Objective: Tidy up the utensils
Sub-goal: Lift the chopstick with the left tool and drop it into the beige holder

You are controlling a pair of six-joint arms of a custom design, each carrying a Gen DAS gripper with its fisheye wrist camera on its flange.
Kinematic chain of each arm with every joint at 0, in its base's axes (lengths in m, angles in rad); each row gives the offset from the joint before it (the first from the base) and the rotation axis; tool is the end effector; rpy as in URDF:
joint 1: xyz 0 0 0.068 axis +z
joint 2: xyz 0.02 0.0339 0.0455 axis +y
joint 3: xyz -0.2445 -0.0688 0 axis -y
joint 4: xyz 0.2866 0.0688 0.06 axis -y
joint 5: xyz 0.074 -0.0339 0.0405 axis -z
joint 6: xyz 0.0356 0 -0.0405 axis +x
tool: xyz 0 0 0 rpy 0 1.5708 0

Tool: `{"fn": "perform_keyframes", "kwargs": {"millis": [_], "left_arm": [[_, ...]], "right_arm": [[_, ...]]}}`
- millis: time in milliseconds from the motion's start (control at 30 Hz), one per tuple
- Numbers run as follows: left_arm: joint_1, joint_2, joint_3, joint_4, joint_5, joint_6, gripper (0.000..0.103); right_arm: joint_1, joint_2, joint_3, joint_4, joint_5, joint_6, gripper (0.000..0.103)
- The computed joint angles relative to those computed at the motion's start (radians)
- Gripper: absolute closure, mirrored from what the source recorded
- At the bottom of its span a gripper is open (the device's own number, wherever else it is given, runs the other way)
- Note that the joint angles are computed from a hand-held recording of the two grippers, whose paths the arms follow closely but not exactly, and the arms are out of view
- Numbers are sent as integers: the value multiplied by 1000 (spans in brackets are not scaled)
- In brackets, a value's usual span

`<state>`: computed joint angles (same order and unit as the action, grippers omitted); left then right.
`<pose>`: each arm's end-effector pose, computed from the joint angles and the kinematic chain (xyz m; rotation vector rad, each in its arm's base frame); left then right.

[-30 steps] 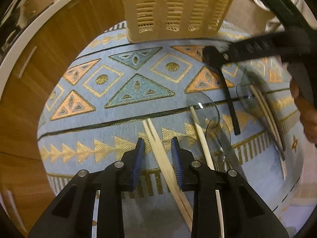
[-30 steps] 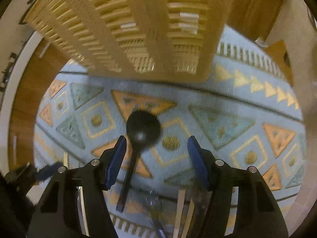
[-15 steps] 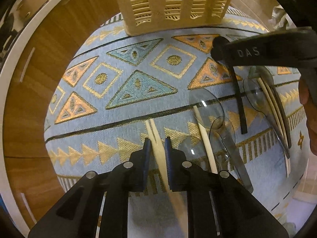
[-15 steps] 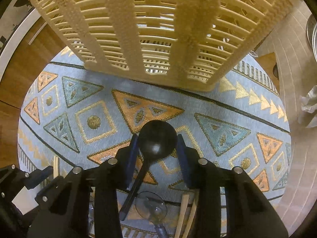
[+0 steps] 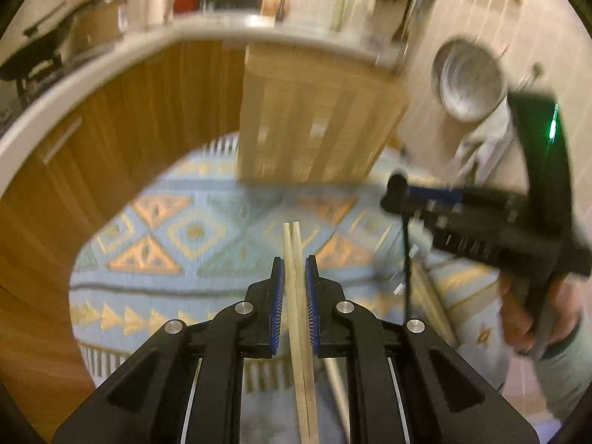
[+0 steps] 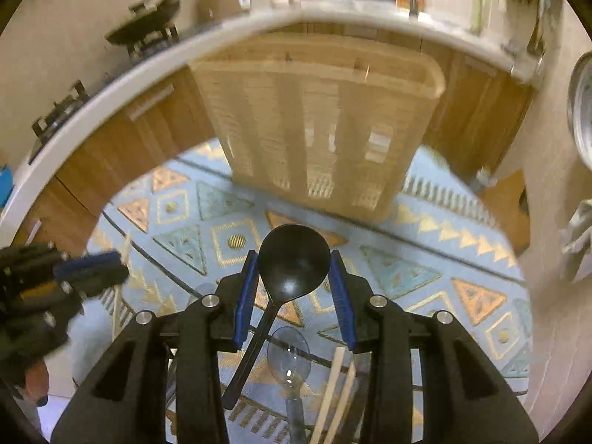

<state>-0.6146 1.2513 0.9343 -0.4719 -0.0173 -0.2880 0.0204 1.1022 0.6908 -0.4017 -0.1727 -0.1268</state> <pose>0.2548 -0.1791 0.2355 0.3816 2.3684 -0.4126 0.2710 0.0116 0.1928 -0.2560 2.3599 0.1549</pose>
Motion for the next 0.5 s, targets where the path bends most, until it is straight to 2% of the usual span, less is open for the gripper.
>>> {"fn": "perform_keyframes", "kwargs": {"millis": [133,233,400,500], "left_arm": [[-50,-110,-50,129,-102,-12,95],[-79,-147,-27,195,-168,-6,96],[-72,-81,83,257,-188,27,96],[-53,-44,162,288,-200,56,96]], "right_arm": [[-22,-135,-28,44,-5,19,68],[-55,-213,-19,73,-14,43,68],[-125,-217,55,102,-59,57,68],[-136,-202,91,164,-24,66,68]]}}
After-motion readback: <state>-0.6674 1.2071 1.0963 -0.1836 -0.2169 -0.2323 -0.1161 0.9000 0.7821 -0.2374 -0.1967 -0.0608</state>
